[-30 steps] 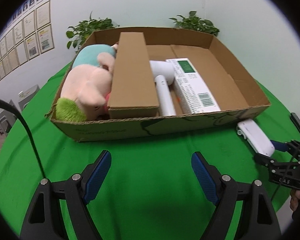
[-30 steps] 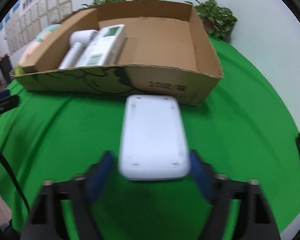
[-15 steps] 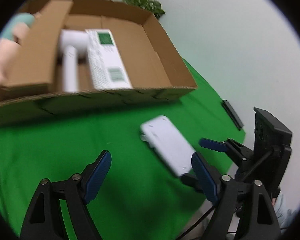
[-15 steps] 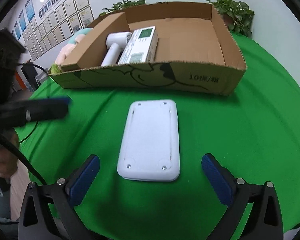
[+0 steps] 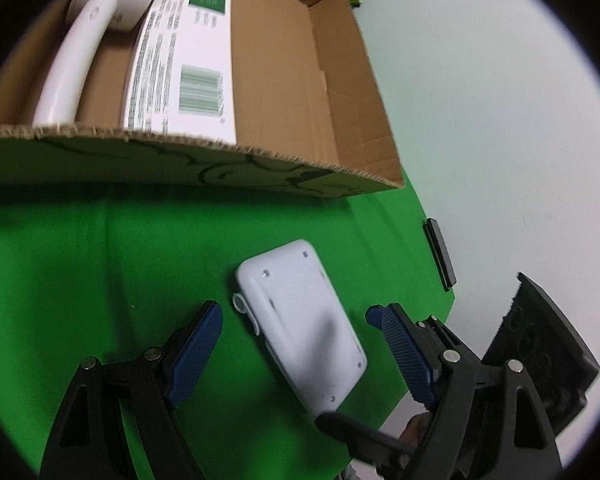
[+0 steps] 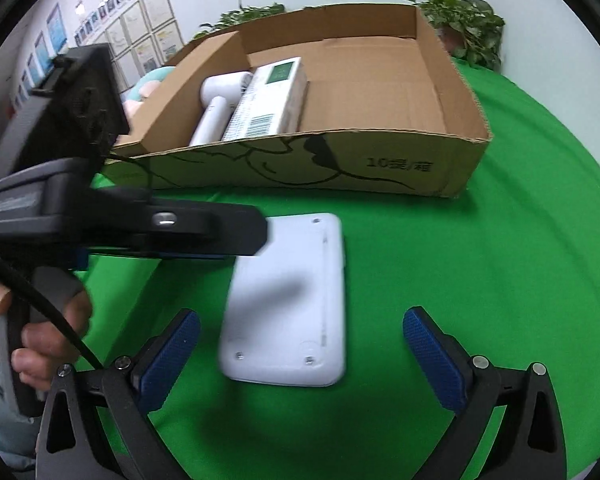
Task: Organize objects
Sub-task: 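Grasp the white case with both grippers and lift it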
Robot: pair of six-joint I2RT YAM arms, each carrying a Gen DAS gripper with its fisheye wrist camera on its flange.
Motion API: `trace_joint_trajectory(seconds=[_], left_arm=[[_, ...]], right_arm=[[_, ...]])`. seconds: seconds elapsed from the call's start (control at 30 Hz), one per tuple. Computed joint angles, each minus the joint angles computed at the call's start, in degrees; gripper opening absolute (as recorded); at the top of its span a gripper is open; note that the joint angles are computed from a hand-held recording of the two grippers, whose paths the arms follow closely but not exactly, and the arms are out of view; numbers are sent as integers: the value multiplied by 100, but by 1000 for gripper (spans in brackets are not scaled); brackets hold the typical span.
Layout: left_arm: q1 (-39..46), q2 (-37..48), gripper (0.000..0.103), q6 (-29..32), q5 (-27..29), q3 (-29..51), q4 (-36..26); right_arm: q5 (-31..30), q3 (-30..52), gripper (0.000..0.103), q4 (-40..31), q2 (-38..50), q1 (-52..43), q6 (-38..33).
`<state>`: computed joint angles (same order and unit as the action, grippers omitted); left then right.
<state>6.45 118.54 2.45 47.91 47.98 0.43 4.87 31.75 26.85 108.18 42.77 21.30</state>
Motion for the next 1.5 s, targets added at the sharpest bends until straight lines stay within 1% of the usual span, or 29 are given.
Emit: trace_joint_trajectory(seconds=[0.07,0.23,0.27,0.33,0.4,0.43,0.5,0.57,0.7,0.77,0.8,0.87,0.93,0.97,1.03,1.1,1.2,1.27,1.4,1.5], left_arm=[[-67,-1,81,-68,-32,-61,136],[-157,-22,80,-192,-116,-98,225],[-166,-14,75,-231,-108,-94,209],[-199,4,71,-246,-107,-73,150],[-227,-21,67,-243,-143,-107,153],[-238,23,60,-214,-126,-56,48],[-231,3,57,-282,-169,-118,166],[-223,-3,49,-272,-236,-118,141],[-199,24,42,-259,-316,-79,82],[-244,8,36,-302,-408,-141,181],[-245,18,33,-313,-452,-134,189],[-242,58,32,-318,-434,-116,203],[-264,43,32,-369,-488,-164,288],[-192,50,32,-277,-477,-237,310],[-249,29,31,-352,-487,-251,335],[-123,-91,31,-131,-447,-306,152],[-137,-204,30,-112,-486,-408,206],[-49,-339,30,-34,-429,-488,185],[84,-863,30,41,-316,-691,128],[212,-1494,30,133,-304,-819,-13]], right_arm=[[-14,50,102,9,64,67,-99],[175,270,99,-176,237,261,-152],[268,270,99,-211,243,332,-128],[461,421,96,-404,351,462,-107],[417,503,92,-462,451,533,-67],[488,539,91,-509,491,604,-50],[765,609,89,-639,538,759,-49],[866,616,87,-709,522,815,-23],[1045,615,82,-814,474,903,108],[1130,591,74,-849,425,928,189],[1193,570,66,-883,383,928,257],[1149,490,66,-867,296,875,356],[1258,500,66,-895,297,936,376],[1281,516,66,-938,288,953,433],[1295,509,66,-967,260,966,485],[1256,514,65,-915,270,981,579],[1208,310,65,-780,149,1083,823],[1336,259,65,-787,69,1188,915],[1577,185,65,-848,-266,1312,921],[1769,167,65,-960,-658,1386,829]])
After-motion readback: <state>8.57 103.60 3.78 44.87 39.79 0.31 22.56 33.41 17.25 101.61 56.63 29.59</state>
